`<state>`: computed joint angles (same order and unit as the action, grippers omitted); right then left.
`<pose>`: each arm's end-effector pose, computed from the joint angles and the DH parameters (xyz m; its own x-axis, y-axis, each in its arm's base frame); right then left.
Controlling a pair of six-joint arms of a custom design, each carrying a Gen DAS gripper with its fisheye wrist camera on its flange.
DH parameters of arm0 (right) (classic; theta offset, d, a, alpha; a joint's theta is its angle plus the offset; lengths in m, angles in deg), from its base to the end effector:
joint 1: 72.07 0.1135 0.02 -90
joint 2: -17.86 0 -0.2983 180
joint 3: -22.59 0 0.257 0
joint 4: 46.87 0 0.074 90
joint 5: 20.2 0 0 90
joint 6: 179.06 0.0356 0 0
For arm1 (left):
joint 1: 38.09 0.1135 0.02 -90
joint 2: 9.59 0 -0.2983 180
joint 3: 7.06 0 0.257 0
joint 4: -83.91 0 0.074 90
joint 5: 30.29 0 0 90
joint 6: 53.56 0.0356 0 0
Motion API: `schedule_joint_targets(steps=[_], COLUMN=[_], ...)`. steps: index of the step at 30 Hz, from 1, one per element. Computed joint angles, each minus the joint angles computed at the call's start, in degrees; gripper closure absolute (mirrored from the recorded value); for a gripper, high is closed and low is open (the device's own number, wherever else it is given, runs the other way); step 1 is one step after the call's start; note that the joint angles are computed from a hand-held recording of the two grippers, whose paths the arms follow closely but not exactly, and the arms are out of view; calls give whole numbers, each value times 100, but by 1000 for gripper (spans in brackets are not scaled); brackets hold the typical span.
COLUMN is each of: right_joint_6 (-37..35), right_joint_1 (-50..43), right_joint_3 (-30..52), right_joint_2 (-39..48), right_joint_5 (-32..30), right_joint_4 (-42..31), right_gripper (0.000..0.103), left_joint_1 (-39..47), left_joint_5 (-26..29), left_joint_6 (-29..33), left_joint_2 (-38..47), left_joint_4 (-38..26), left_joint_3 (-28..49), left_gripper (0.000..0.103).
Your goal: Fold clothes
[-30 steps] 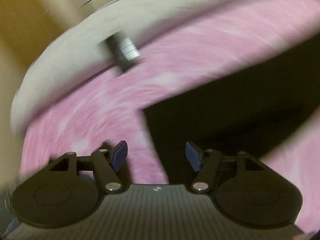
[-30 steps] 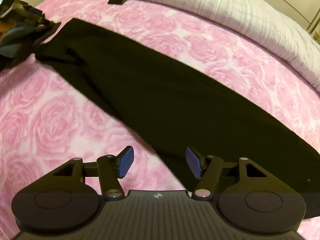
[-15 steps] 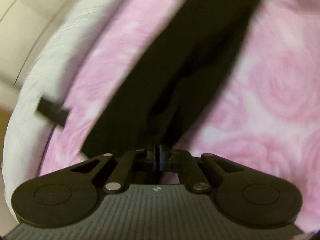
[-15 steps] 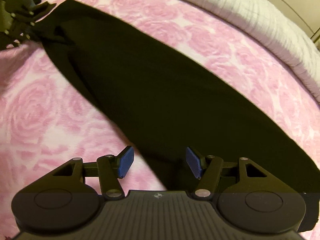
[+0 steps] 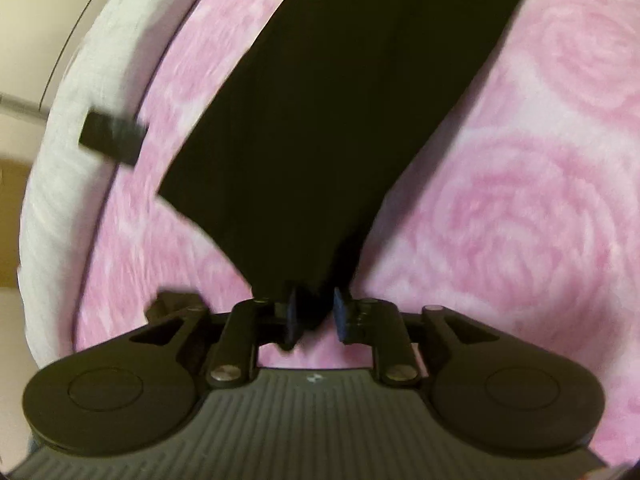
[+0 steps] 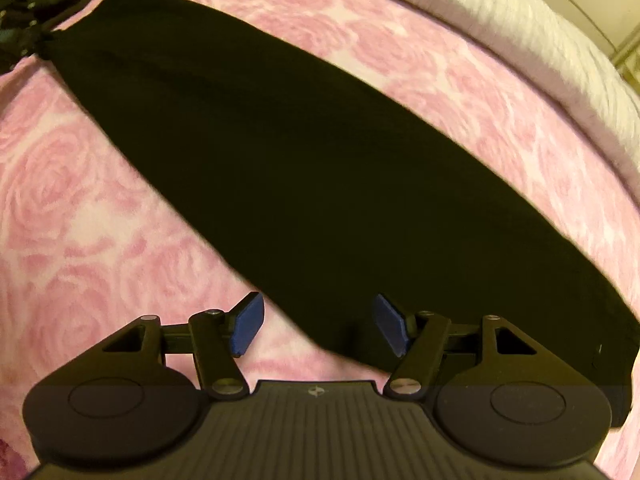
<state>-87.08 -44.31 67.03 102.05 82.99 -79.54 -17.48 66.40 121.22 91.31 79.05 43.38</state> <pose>0.1987 0.0954 0.1423 -0.8566 -0.4129 -0.3094 -0.3631 0.9085 -0.2070 0.2844 0.1025 0.1183 -0.3564 0.9227 -0.1472 0.7404 0.3750 0.5579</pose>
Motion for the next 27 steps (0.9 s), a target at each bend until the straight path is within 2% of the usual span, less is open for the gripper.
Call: schedule_joint_targets(steps=[3,6,7,8,10,14,17,21,22,24,27], right_joint_6=[127,25,-57,-208,-622,-2098,-3231,-4285,-4443,-4676,-4735], right_joint_1=[-336,-1001,-1271,-1636,-2503,-4987,-6718,-8283,-8498,-8803,-9181], right_joint_3=[-183,-353,-400,-447,-491,-364,-3,1043,1427,2247,3677], right_joint_2=[-312,-796,-984,-1199,-1560,-1688,-1041,489,926,1728,2858], right_joint_5=[5,-25,-30,-55,-178,-936,-1613,-2600,-2782,-3085,-3470], right_joint_4=[-147,-331,-397,-458,-541,-315,218,770,793,721,55], right_gripper=[38,38,38,38,37,34,32,30,30,30,29], left_joint_1=[-7,-325,-521,-771,-1423,-3300,-4999,-6822,-7182,-7787,-8515], left_joint_5=[-11,-37,-71,-113,-249,-789,-1497,-2278,-2447,-2637,-2744], left_joint_6=[-434,-1228,-1516,-1794,-2425,-4017,-5355,-6771,-7051,-7511,-7945], left_joint_2=[-333,-896,-1090,-1241,-1486,-1711,-1452,-543,-251,408,1498], left_joint_4=[-271,-615,-761,-914,-1121,-1394,-1535,-1855,-1978,-2252,-2794], left_joint_3=[16,-91,-131,-143,-183,-169,174,1212,1543,2297,3733], left_gripper=[72,71,67,62,59,56,53,47,42,41,41])
